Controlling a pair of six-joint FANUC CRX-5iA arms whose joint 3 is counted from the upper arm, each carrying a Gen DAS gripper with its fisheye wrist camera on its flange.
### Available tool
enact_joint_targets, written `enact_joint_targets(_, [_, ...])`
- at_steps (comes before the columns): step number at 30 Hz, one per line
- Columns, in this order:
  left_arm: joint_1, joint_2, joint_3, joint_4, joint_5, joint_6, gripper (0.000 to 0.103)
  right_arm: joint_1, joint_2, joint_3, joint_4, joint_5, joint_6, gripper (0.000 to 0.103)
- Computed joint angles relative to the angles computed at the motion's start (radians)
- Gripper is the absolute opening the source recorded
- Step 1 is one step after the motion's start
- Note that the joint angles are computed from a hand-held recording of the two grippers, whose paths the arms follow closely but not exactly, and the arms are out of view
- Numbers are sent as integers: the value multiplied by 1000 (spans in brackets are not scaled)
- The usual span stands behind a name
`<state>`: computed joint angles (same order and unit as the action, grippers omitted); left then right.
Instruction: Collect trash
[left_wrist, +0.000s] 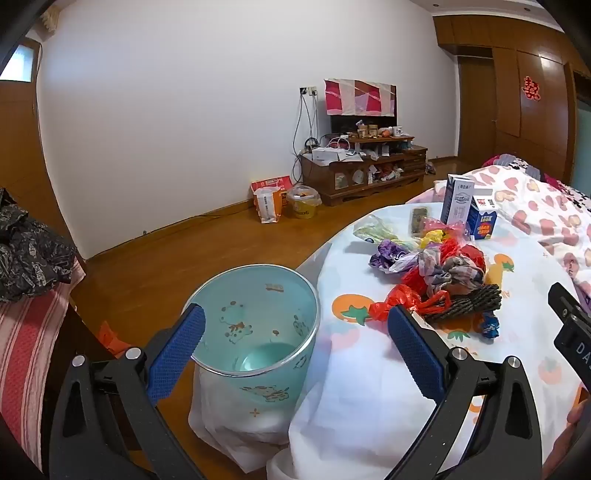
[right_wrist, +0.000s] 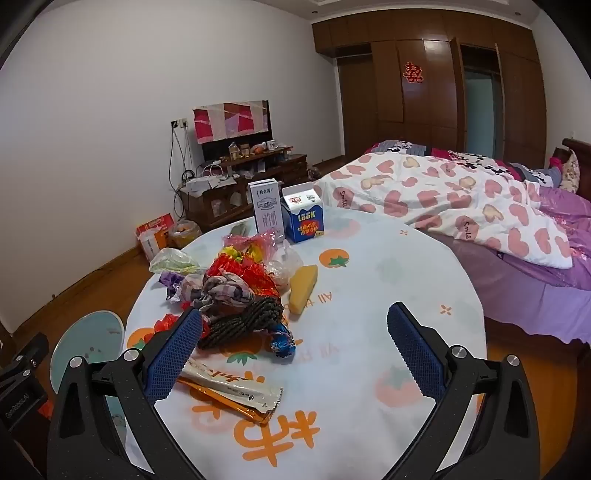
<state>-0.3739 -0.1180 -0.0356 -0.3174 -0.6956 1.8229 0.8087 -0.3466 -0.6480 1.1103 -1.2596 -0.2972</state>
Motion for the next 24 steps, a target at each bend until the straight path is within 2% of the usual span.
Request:
enact_joint_targets(8, [13, -4, -6, 30, 0, -19, 97, 7, 10, 6, 3, -27, -1, 98])
enact_joint_targets(9, [12, -2, -6, 24, 1, -17, 97, -13, 21, 11, 4, -2, 9, 98])
enact_joint_targets(15, [36, -13, -34, 76, 25, -68, 97, 4, 15, 15, 1, -13, 33, 98])
enact_joint_targets(17, [18, -9, -31, 47, 24, -43, 97, 7, 11, 14, -4, -12, 36, 98])
enact_joint_targets(24, [28, -21, -49, 53, 26, -55, 97, 25, 39, 23, -16, -6, 62, 98])
